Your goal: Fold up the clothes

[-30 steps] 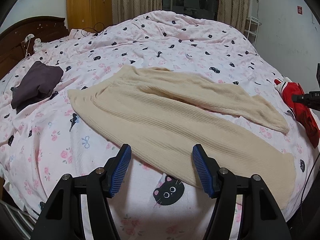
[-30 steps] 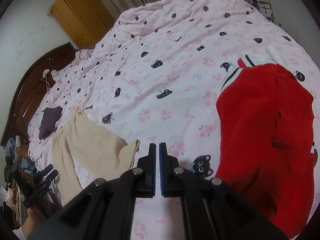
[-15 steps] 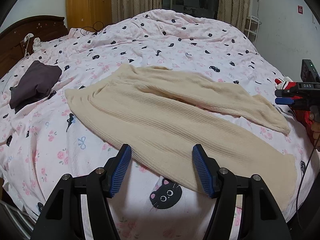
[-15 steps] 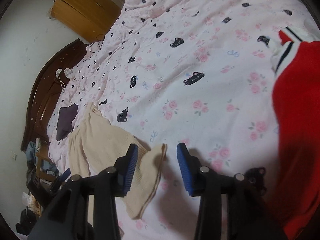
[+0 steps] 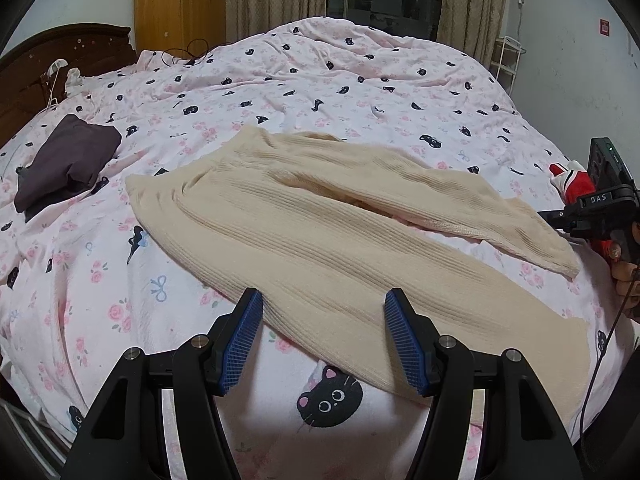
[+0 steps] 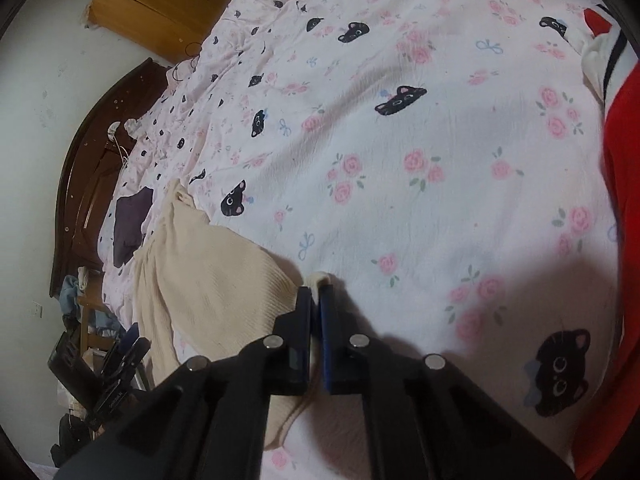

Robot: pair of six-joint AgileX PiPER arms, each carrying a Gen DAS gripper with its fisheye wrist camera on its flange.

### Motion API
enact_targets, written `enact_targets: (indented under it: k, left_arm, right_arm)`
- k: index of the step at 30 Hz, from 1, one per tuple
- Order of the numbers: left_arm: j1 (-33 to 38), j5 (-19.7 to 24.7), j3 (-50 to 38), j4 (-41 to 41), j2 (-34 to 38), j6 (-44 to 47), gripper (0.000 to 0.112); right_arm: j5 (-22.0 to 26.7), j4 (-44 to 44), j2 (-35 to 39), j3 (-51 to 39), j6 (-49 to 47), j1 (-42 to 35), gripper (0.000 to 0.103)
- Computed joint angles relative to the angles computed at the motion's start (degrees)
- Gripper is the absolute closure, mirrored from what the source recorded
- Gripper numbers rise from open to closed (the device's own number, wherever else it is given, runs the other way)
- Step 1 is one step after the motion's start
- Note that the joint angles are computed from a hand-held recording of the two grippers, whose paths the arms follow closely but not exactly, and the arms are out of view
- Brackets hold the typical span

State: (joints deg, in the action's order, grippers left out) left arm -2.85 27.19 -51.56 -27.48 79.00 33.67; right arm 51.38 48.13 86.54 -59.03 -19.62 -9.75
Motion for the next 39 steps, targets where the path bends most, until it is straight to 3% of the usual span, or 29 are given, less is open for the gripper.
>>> enact_targets:
  k: [6,11,21,26,30,34,36,39]
  left_arm:
    - [0.35,-0.04,0.00,-0.29,0.12,0.31,0.054]
    - [0.36,-0.23,0.07,0.22,0.08,-0.38,0.054]
    - [0.94,-1.06,-1.05,-1.18,-0.34,0.09,0.054]
    - [1.12,-0.10,-2.10,-0.84,1.45,-1.40,0.054]
    - [0.37,-0.17,-2.57,0.61,2.45,-3.18,0.054]
    - [-0.04,-0.30,-2.59,1.07,2.41,-3.79,0.054]
    - [0.10,-0.15,-2.59,0.72,2.29,-3.47,0.054]
    - [0.41,0.20,-2.50,0.14,2.06,-2.87,0.054]
  right_arm:
    - [-2.33,-1.57,-5.21,0.54,2.27,-0.90,0.098]
    - [-0.25,-2.34,-8.46,0.76,4.60,-4.30,0.098]
    - [-0.08,-21.63,-6.31,-1.13,19.98,3.63,0.098]
    - [-1.32,-25.82,-8.62,0.03,22.23,5.28,0.098]
    - [-1.99,-26.30,-7.42,-0.28,21.44,5.31,0.085]
    - [-1.58,-24.84,-7.88,-0.13,20.65,3.53,0.081]
    - [-1.47,-24.71,-9.58,0.66,21.38,2.03,0.067]
    - [0.69,-18.14,-13.41,3.58,17.68,-2.88,0.064]
